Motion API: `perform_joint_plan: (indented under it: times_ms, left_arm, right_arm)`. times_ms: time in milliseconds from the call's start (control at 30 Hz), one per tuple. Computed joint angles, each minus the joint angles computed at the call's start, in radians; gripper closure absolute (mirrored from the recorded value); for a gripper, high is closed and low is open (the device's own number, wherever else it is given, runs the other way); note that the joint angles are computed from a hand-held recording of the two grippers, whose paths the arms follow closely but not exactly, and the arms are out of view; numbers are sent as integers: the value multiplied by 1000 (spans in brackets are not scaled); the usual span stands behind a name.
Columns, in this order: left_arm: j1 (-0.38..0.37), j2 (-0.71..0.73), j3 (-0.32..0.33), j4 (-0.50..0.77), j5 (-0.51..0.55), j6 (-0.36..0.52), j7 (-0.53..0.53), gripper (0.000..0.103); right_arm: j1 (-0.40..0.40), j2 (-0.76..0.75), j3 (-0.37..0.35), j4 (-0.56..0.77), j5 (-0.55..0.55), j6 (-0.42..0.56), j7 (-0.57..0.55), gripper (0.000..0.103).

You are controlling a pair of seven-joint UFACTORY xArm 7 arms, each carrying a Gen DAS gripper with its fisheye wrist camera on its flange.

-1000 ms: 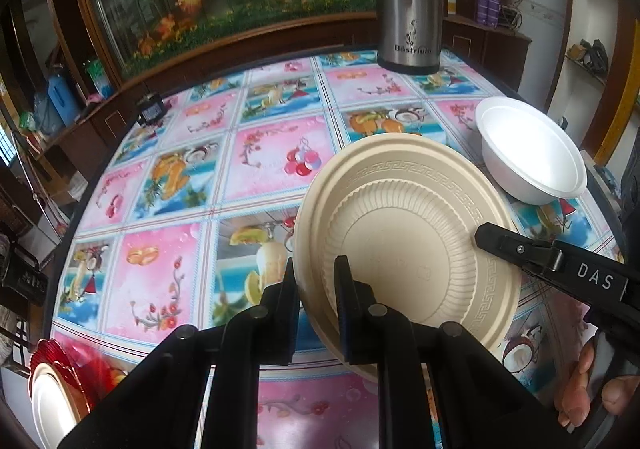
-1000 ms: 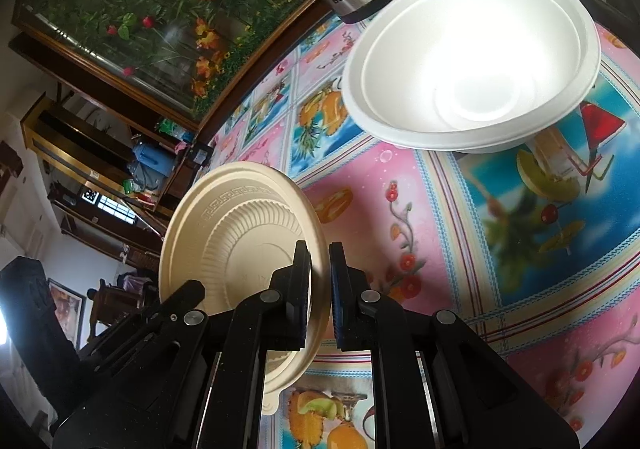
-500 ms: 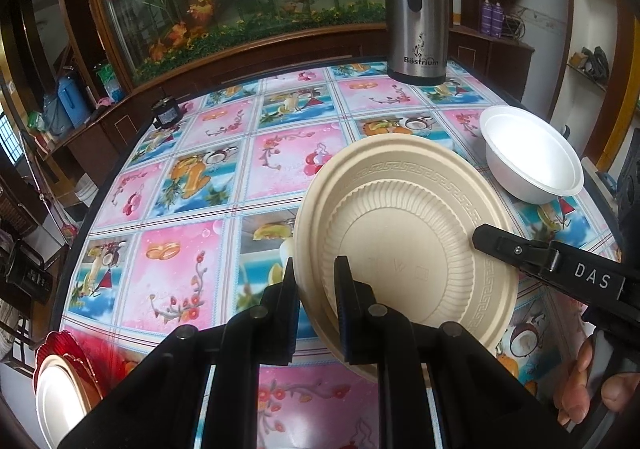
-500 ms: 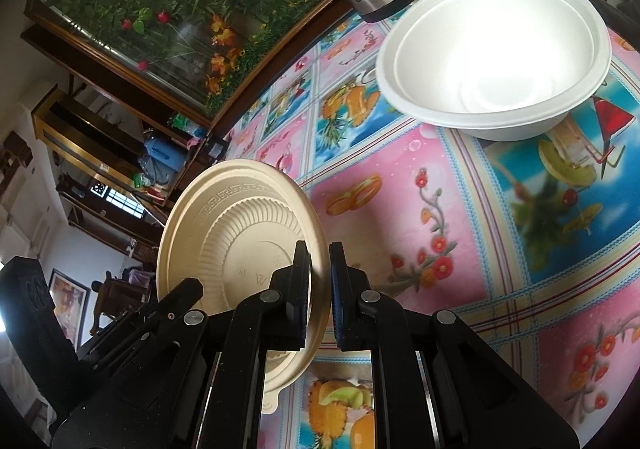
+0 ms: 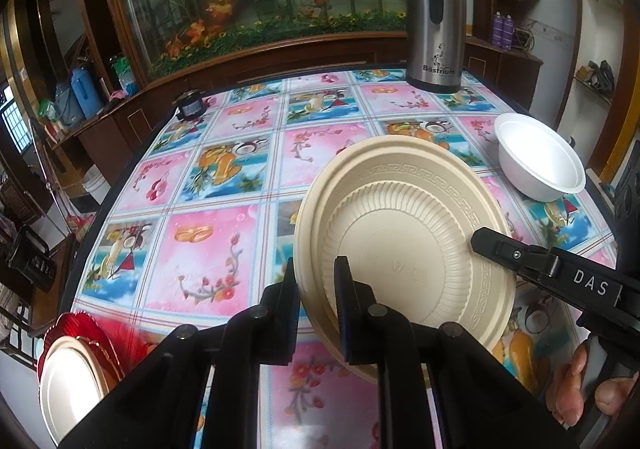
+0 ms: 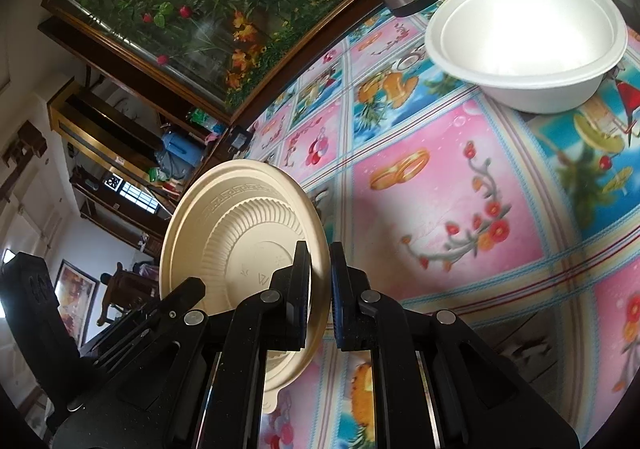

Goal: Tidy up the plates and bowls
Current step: 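Carry the beige fibre plate with both tools toward the red plate stack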

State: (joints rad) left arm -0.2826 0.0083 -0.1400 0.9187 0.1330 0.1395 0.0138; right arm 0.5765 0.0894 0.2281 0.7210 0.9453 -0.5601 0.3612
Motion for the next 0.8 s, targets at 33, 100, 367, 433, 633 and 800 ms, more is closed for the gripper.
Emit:
perform_joint_plan:
  times_ms: [33,100,367,433,633,800]
  left_arm:
    - [1,-3,1,-4,-12,0,10,88]
    - [5,-10,4,-14,-36,-4,31,88]
    - [13,-49,17,-58,-163,-13,141,88]
    - [14,-60,24,-70,-193,-14,166,88]
    - [10,-100,51,-118,-279,-25,242,88]
    - [2,-132,81,-157,-344,-31,299,88]
  right_arm:
    - [4,5,1,6,6,-1,-7,94]
    - [12,16,4,18,13,-8,-15,94]
    - [43,58,5,55,-4,-48,-10,94]
    - [51,68,7,62,-13,-60,-1,94]
    - [84,104,9,96,-19,-94,-4,94]
    - [117,136,9,140,7,-107,-51,94]
